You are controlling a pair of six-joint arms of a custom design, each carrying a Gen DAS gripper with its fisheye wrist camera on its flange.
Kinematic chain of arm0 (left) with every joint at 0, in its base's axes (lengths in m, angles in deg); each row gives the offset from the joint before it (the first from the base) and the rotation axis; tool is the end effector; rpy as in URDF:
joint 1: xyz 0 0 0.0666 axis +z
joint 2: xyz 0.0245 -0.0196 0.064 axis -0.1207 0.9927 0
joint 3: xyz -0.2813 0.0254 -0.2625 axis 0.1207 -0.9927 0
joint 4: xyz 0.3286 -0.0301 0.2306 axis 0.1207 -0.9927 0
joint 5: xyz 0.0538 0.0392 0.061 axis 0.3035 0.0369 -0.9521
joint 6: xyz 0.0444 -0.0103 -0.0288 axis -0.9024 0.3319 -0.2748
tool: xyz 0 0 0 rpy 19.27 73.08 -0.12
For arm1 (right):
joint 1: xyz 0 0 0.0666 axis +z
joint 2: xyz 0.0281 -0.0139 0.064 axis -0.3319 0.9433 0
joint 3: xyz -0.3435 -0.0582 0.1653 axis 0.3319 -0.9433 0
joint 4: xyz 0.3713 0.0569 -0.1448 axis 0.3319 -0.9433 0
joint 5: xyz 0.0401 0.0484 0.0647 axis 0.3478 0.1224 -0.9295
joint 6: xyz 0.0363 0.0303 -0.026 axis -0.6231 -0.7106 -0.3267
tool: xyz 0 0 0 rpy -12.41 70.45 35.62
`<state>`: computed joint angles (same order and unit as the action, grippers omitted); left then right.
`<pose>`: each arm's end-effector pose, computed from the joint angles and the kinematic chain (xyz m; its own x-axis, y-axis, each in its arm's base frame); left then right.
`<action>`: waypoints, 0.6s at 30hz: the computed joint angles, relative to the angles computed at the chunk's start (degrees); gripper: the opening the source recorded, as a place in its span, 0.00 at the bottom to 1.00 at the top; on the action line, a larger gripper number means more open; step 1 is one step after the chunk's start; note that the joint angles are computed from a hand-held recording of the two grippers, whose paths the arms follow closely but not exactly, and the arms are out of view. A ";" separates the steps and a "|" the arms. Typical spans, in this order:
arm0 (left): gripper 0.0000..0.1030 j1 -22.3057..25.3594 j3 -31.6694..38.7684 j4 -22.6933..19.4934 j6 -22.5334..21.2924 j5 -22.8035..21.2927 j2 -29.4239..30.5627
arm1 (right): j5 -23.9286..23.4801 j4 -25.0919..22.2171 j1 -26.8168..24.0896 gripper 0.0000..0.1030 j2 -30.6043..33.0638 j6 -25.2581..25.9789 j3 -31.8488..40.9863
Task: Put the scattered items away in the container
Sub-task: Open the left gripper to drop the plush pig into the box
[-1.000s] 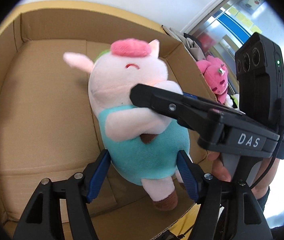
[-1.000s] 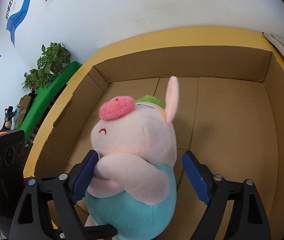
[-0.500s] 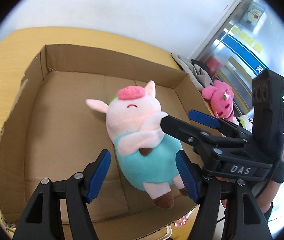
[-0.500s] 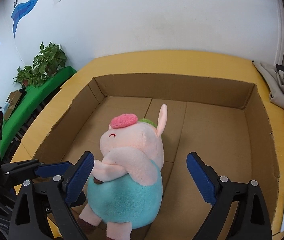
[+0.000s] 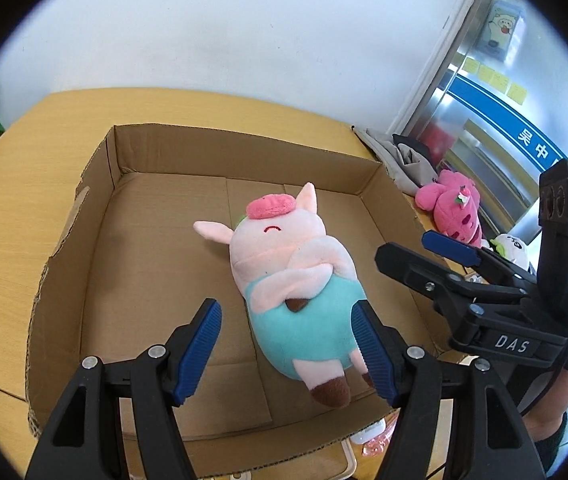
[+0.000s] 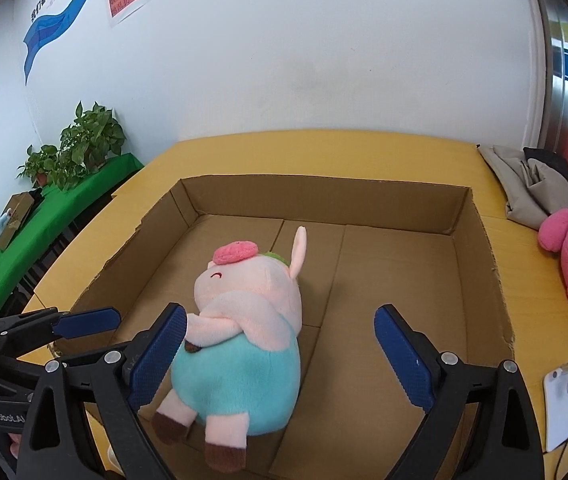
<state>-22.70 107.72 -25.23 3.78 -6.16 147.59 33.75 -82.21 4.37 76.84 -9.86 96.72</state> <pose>0.5572 -0.1703 0.3913 -0.7537 0.1096 -0.6480 0.3998 0.8591 -0.3196 0.5361 0.2312 0.4204 -0.6633 0.0060 -0.7483 -0.1503 0.9785 0.1410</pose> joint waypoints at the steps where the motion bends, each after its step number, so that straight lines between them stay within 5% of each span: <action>1: 0.65 -0.12 -0.81 0.27 -0.33 -0.31 -0.61 | 0.23 0.41 0.12 0.95 -0.70 0.17 -0.79; 9: 0.65 -0.96 -8.08 2.82 -3.06 -1.87 -6.31 | 3.10 2.13 1.73 0.95 -5.57 2.16 -6.93; 15: 0.65 -0.35 -17.94 8.92 -2.67 0.50 -10.95 | 2.73 4.58 2.86 0.95 -9.85 2.16 -14.84; 18: 0.66 -0.36 -20.36 11.59 -3.86 -0.12 -13.02 | 0.94 9.64 3.15 0.95 -13.43 0.78 -21.28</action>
<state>-23.06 87.37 -13.64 -0.08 -6.29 134.57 34.69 -72.58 7.52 63.40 -9.08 75.43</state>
